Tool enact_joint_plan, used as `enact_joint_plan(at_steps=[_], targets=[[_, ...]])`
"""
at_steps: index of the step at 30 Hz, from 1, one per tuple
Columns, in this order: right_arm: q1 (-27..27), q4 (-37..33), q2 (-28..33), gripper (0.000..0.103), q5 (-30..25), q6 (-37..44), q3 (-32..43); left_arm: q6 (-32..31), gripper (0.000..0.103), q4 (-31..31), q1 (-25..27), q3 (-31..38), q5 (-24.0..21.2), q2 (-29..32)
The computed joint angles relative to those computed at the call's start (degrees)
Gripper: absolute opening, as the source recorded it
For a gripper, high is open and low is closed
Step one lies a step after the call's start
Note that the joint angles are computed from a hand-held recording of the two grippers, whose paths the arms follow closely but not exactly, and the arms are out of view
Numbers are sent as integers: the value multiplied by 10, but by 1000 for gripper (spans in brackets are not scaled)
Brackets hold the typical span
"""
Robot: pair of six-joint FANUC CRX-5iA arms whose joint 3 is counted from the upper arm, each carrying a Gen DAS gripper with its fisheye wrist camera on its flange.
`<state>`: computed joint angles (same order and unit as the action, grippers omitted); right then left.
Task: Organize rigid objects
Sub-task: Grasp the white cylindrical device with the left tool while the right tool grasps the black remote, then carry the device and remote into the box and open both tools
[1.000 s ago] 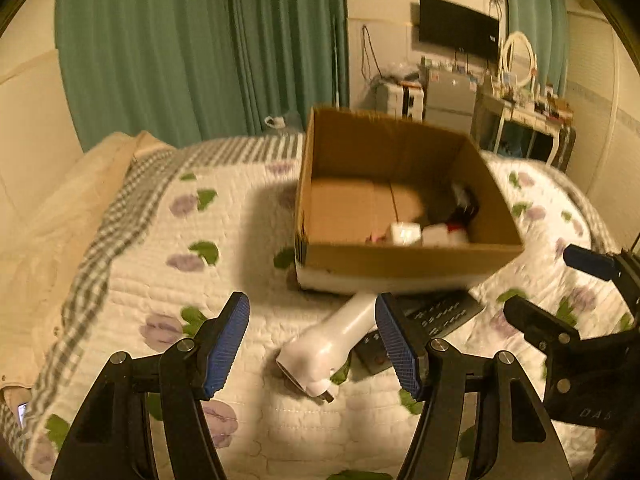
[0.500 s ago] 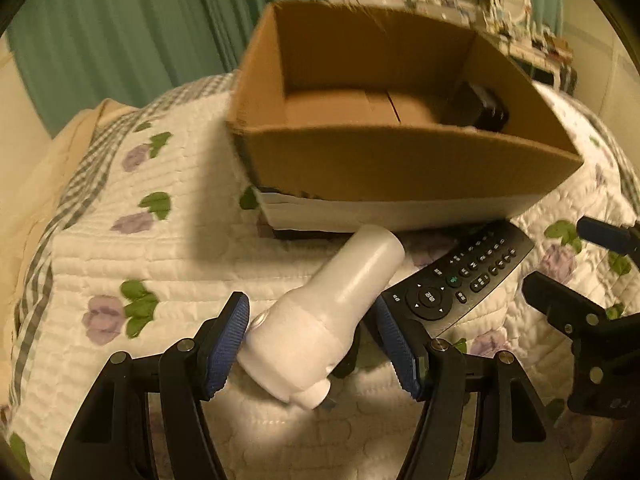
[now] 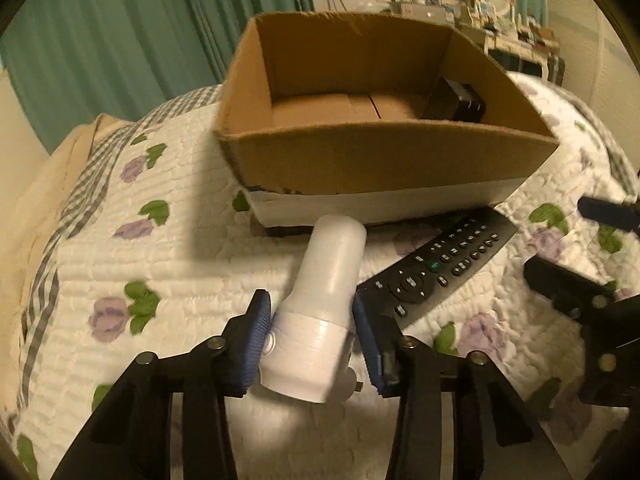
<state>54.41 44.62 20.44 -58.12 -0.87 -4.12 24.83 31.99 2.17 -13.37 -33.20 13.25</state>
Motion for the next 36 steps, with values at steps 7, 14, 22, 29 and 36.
enact_joint_plan(at_steps=[7,14,22,29,36], targets=[[9,-46,11,94,-18,7,32,-33,42,57,17,-24,-2,-26],[-8,-66,20,94,24,-55,43,-21,42,83,27,-23,25,-27],[-58,-127,49,92,153,-121,58,-12,42,91,32,-16,30,-14],[-54,-104,96,69,85,-157,110,-17,42,96,33,-19,27,-12],[-35,-98,50,34,75,-170,57,-42,42,118,33,-34,25,-25]])
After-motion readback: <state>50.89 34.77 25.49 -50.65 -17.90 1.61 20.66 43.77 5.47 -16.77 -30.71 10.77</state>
